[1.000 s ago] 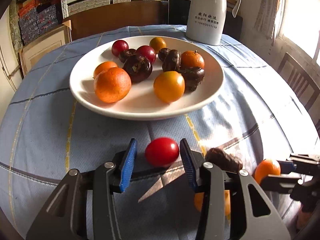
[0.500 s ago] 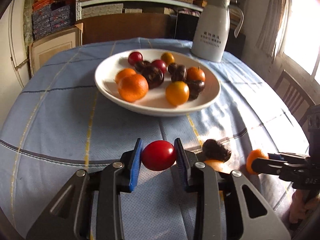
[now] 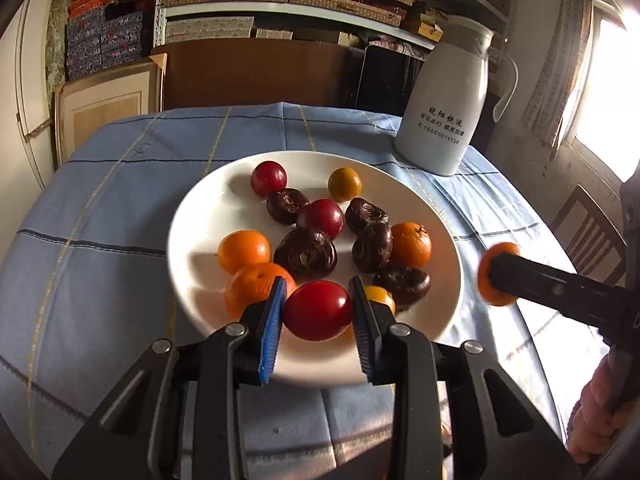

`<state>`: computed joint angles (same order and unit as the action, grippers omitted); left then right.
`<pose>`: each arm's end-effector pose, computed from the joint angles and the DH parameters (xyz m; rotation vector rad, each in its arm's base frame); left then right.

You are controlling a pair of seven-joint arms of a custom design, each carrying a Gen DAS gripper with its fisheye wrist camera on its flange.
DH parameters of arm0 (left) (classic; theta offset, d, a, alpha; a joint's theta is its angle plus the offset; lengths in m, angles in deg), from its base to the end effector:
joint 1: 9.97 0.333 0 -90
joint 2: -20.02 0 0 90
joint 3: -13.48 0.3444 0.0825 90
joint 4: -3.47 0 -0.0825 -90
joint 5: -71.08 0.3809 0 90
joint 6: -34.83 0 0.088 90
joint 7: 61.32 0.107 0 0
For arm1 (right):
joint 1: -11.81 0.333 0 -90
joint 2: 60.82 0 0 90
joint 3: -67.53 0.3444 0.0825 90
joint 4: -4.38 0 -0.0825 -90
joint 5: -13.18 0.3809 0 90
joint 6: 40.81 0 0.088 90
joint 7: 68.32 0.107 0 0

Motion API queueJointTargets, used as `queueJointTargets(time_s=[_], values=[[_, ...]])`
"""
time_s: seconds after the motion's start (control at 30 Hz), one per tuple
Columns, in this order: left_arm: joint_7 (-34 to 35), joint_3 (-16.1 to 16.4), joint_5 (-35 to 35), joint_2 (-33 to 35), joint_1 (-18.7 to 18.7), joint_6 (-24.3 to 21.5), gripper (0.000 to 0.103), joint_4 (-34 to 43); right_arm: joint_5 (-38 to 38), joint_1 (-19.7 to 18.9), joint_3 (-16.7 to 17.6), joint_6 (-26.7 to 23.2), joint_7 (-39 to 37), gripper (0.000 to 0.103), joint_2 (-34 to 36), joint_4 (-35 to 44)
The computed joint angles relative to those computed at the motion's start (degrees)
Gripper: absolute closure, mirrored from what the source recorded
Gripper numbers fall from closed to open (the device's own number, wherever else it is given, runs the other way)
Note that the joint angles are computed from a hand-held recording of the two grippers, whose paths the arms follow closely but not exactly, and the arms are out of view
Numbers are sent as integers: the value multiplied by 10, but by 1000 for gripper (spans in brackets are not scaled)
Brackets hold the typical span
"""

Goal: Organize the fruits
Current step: 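Lower the red apple and orange onto the white plate, opening both grippers, then grasp a dark brown fruit with the right gripper while the left gripper grasps a pale yellow fruit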

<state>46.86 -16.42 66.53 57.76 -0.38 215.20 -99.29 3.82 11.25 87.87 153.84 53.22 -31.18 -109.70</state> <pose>0.6972 -0.1771 0.3339 -1.4850 2.1728 -1.0402 0.6363 0.2136 0.3544 -1.4426 1.6861 -0.2482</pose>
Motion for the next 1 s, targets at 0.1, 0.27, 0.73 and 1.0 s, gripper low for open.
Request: queueJointTargets(time_s=[0.1, 0.27, 0.73, 1.0], values=[[11, -6, 6, 15, -1, -3, 71, 14, 35, 56, -57, -11, -4, 66, 30, 47], [22, -23, 15, 11, 14, 31, 33, -6, 52, 44, -53, 46, 4, 47, 41, 34], [-136, 60, 35, -70, 5, 125, 5, -151, -25, 32, -76, 159, 150, 31, -25, -147], [-205, 34, 119, -115, 61, 172, 5, -253, -24, 100, -120, 192, 111, 31, -52, -207]])
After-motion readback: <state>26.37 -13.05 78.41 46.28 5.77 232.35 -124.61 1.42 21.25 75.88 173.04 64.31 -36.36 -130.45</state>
